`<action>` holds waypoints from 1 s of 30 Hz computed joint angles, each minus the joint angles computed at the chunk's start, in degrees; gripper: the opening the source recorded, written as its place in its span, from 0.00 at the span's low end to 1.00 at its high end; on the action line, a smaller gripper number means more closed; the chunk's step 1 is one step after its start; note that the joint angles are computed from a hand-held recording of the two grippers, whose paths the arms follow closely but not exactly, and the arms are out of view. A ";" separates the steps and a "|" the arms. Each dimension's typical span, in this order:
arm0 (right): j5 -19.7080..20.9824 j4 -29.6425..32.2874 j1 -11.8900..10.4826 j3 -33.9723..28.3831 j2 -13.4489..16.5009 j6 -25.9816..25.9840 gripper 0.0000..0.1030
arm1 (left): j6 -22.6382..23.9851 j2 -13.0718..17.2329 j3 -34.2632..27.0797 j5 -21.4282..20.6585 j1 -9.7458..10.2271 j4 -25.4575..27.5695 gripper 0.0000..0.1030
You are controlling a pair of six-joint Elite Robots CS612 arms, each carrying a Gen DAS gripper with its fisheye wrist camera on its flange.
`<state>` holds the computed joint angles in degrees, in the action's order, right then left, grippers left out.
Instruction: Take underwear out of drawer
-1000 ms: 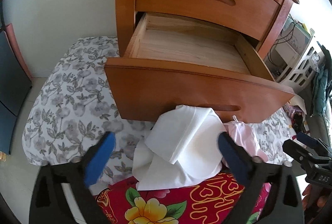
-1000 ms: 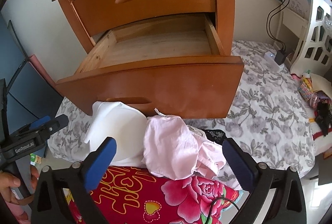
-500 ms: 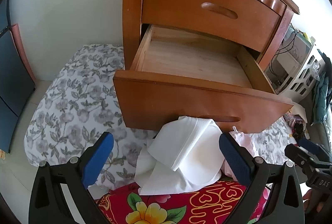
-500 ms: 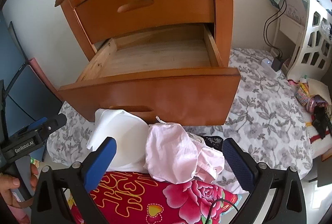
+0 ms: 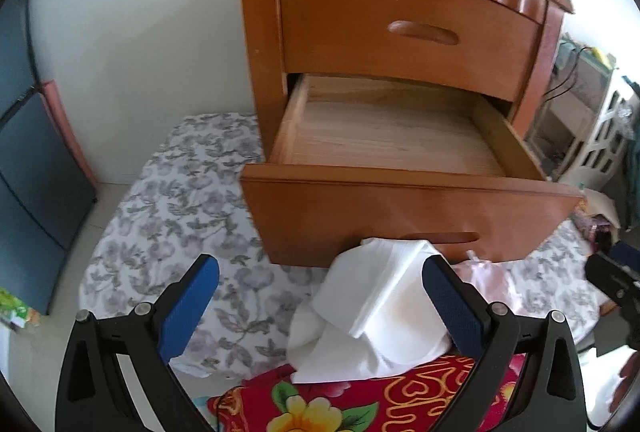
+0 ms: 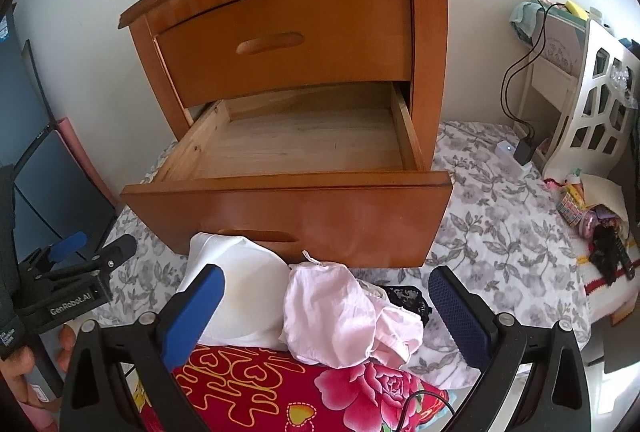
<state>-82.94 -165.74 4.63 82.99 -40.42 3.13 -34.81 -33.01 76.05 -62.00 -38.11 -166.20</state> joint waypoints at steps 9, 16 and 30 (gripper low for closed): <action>-0.04 -0.39 0.01 0.02 0.02 -0.11 1.00 | -0.44 -0.14 -0.14 0.59 -0.07 1.49 0.98; 0.20 0.36 0.00 -0.32 0.25 -0.27 1.00 | 0.16 0.02 -0.44 -0.16 -0.07 1.34 0.98; 0.38 1.21 -0.02 -0.56 0.50 -0.77 1.00 | -0.70 -0.04 -0.43 -2.19 0.25 1.33 0.98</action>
<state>-82.56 -164.53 4.61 82.43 -39.92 2.36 -35.51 -33.05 75.63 -64.19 -37.86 -164.87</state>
